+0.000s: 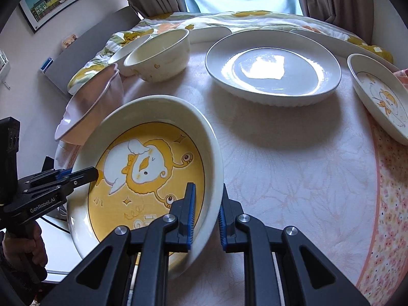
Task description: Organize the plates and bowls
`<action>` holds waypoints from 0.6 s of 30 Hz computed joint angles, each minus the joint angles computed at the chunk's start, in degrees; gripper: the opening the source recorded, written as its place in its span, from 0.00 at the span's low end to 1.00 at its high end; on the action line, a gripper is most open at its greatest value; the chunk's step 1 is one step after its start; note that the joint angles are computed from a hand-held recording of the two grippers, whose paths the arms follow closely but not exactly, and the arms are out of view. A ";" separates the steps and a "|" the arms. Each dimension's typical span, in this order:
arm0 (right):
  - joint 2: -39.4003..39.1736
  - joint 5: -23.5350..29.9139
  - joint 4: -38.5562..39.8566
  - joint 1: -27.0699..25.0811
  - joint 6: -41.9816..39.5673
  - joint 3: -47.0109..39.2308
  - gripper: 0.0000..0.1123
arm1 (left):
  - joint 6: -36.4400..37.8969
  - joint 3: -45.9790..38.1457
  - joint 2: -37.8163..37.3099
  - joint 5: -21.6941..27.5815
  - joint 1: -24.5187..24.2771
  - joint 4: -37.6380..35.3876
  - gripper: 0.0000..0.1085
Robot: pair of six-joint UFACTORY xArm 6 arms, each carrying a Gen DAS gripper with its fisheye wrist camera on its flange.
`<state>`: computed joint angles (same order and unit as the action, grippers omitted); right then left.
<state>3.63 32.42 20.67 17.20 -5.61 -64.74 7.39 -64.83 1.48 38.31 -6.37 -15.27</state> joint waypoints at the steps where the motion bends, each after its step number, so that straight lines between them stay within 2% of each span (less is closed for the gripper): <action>1: -0.02 -0.01 -0.44 0.05 0.37 0.06 0.13 | 0.62 0.27 -0.23 0.04 0.23 -0.19 0.16; 7: 0.63 1.36 -1.99 -0.01 2.40 -1.09 0.13 | -0.54 -0.58 0.29 0.64 -0.50 0.90 0.16; 11: 0.70 1.65 -5.76 0.03 5.36 -1.60 0.13 | -4.58 -1.88 0.80 1.69 -0.74 5.33 0.19; 13: 0.25 1.24 -6.14 -0.32 6.73 -1.27 0.14 | -6.80 -2.27 0.41 2.82 -0.99 9.00 0.30; 14: -0.17 0.84 -6.21 -0.55 7.48 -0.93 0.19 | -7.07 -2.36 0.12 3.30 -1.14 10.00 0.35; 16: -1.14 0.62 -4.24 -1.06 7.12 -0.38 0.36 | -5.76 -2.74 -0.84 4.67 -1.02 8.86 0.63; 17: -1.83 0.59 -3.05 -1.33 6.68 -0.08 0.58 | -5.97 -2.57 -1.66 4.64 -1.10 8.70 0.71; 18: -2.64 0.43 -2.40 -1.52 6.45 0.31 0.81 | -6.39 -2.43 -2.75 4.65 -1.32 9.04 0.82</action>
<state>0.99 32.85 18.27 15.68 0.85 -64.43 1.01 -67.26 -1.28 42.96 -7.69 -6.23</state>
